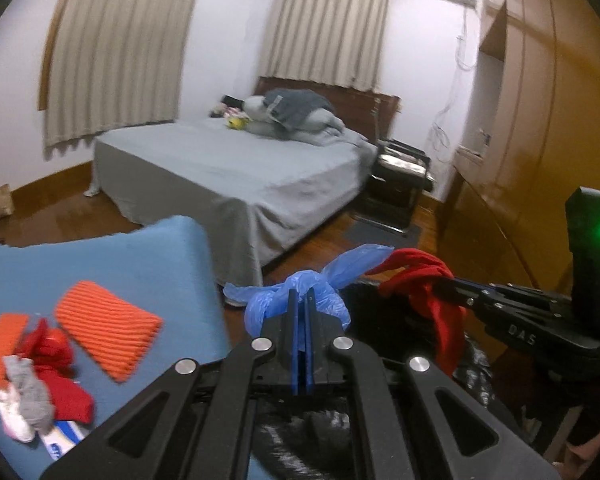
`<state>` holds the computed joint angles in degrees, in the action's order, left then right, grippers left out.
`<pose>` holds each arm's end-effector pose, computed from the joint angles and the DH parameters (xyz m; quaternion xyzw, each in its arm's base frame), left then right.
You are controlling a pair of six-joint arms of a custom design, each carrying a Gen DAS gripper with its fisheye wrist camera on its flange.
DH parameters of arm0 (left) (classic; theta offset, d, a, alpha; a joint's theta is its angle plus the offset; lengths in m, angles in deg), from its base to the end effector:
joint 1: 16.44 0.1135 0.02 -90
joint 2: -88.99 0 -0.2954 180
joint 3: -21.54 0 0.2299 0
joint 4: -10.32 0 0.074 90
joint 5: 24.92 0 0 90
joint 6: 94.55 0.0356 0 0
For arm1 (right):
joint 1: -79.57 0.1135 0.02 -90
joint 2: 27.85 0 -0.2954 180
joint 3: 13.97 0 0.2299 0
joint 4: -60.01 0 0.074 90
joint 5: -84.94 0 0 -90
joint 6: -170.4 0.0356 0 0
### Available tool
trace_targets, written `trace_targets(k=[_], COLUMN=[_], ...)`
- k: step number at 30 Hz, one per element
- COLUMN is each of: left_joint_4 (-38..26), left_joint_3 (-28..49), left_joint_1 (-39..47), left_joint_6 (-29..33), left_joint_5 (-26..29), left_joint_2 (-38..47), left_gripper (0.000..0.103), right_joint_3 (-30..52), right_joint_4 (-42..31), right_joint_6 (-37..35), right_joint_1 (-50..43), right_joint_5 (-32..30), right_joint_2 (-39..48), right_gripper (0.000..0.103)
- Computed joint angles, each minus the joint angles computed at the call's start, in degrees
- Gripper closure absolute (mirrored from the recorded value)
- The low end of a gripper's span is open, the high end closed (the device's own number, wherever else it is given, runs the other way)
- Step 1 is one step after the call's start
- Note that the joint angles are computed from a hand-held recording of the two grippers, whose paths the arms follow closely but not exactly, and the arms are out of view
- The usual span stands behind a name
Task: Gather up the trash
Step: 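Carry the red cloth and blue bag over the bin and open both tools, then grasp the grey sock with the left tool while the right tool grasps an orange foam sleeve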
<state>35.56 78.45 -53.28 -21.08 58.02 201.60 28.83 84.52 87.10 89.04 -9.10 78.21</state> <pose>0.2886 -0.2108 0.1409 0.1227 0.8582 -0.1748 0.4668 0.2862 0.0503 0.1235 -0.0370 0.9005 0.0923 0.4234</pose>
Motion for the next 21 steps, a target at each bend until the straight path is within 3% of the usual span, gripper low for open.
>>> trace_targets(k=[4, 6, 8, 12, 14, 17, 21], left_joint_4=[-1.9, -2.5, -2.3, -1.0, 0.2, 1.8, 4.1], left_joint_3=[3.2, 4.0, 3.2, -0.1, -2.6, -7.2, -13.0], left_joint_1=[-1.4, -1.5, -1.3, -0.6, 0.9, 3.2, 6.7], left_joint_6=[-0.4, -0.2, -0.2, -0.3, -0.2, -0.8, -1.0], left_joint_5=[3.1, 3.6, 3.2, -0.1, -2.2, -6.2, -10.5], left_joint_2=[3.2, 4.0, 3.9, 2.3, 1.0, -1.7, -4.8], left_gripper=[0.098, 0.087, 0.069, 0.061, 0.050, 0.043, 0.041], right_joint_3=[-1.2, -2.0, -2.3, -2.8, -3.1, -2.0, 2.1], right_joint_4=[1.5, 3.3, 4.1, 6.4, 8.3, 9.0, 7.1], right_joint_6=[-0.3, -0.2, 0.1, 0.7, 1.2, 2.0, 2.8], right_joint_1=[-2.2, -2.8, -2.8, -1.6, -0.2, 2.6, 6.6], right_joint_5=[0.9, 1.5, 2.1, 3.5, 4.6, 5.1, 4.4], right_joint_2=[1.7, 2.4, 2.7, 3.1, 3.3, 3.7, 5.3], right_gripper=[0.088, 0.074, 0.057, 0.036, 0.016, 0.010, 0.009])
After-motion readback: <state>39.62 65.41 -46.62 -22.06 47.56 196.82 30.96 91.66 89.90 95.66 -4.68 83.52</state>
